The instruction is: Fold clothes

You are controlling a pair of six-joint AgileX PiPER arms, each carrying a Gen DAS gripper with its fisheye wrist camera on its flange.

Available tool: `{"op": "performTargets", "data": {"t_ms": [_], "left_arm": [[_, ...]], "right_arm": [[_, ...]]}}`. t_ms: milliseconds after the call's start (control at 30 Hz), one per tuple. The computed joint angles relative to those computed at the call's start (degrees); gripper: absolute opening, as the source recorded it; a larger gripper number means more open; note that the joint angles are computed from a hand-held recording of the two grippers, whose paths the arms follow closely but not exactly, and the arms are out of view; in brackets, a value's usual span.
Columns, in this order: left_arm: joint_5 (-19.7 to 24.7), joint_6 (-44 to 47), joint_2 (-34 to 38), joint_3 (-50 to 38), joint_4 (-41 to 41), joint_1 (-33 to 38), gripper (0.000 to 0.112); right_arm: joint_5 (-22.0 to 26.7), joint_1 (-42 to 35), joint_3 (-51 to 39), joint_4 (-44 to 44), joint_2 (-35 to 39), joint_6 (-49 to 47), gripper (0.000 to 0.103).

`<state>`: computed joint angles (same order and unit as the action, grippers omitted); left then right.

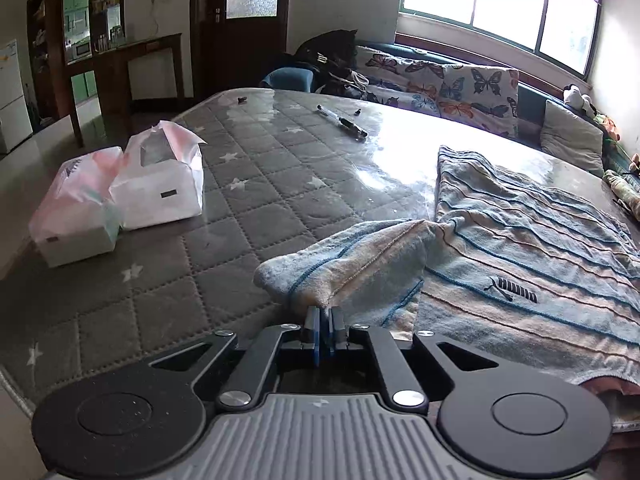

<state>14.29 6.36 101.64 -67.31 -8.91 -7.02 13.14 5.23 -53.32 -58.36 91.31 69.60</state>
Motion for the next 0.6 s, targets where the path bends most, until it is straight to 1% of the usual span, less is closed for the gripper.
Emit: {"op": "performTargets", "data": {"t_ms": [33, 67, 100, 133, 167, 200, 233, 267, 300, 333, 400, 433, 500, 533, 600], "left_arm": [[-0.37, 0.68, -0.44, 0.58, -0.52, 0.12, 0.008], [-0.6, 2.04, -0.81, 1.03, -1.81, 0.38, 0.013], [-0.7, 2.71, -1.13, 1.39, -2.51, 0.56, 0.025], [-1.07, 2.91, -1.55, 1.91, -2.74, 0.67, 0.033], [-1.78, 2.66, -2.09, 2.63, -2.46, 0.73, 0.043], [-2.49, 2.22, -2.64, 3.35, -2.02, 0.75, 0.049], [-3.03, 2.94, -3.15, 3.98, -2.72, 0.86, 0.05], [-3.31, 5.54, -3.64, 4.51, -5.25, 1.12, 0.053], [-3.48, 7.71, -4.09, 4.95, -7.36, 1.35, 0.059], [-3.84, 8.87, -4.5, 5.38, -8.47, 1.49, 0.062], [-4.81, 11.03, -5.33, 6.27, -10.44, 1.7, 0.076], [-5.13, 12.5, -5.62, 6.57, -11.83, 1.85, 0.079], [-5.61, 16.14, -6.18, 7.11, -15.48, 2.14, 0.087], [-5.73, 18.54, -6.39, 7.31, -17.88, 2.3, 0.088], [-5.74, 24.34, -6.64, 7.59, -23.67, 2.58, 0.094]], "right_arm": [[0.55, 1.4, 0.78, 1.09, -0.65, -1.99, 0.058], [1.25, 2.93, 1.41, 2.01, -1.2, -3.75, 0.059], [2.15, 4.59, 1.91, 1.49, -1.49, -3.9, 0.062], [3.12, 6.35, 2.35, 0.57, -1.65, -3.53, 0.063], [4.11, 8.11, 2.72, -0.1, -1.76, -3.39, 0.066], [5.19, 9.94, 3.04, -1.81, -1.53, -1.98, 0.07], [6.31, 11.8, 3.29, -3.52, -1.17, -0.47, 0.071], [7.45, 13.64, 3.47, -4.92, -0.75, 0.74, 0.075], [8.6, 15.48, 3.57, -5.99, -0.28, 1.64, 0.077], [9.75, 17.3, 3.61, -6.86, 0.26, 2.35, 0.078], [11.79, 19.8, 3.82, -8.25, 1.03, 3.62, 0.079], [13.47, 21.38, 4.15, -9.43, 1.44, 4.72, 0.079], [15.87, 23.27, 5.75, -13.26, 1.23, 9.0, 0.084], [16.77, 23.64, 6.33, -13.31, 0.8, 9.68, 0.085], [18.58, 23.82, 7.6, -12.1, -0.56, 10.22, 0.085]]}}
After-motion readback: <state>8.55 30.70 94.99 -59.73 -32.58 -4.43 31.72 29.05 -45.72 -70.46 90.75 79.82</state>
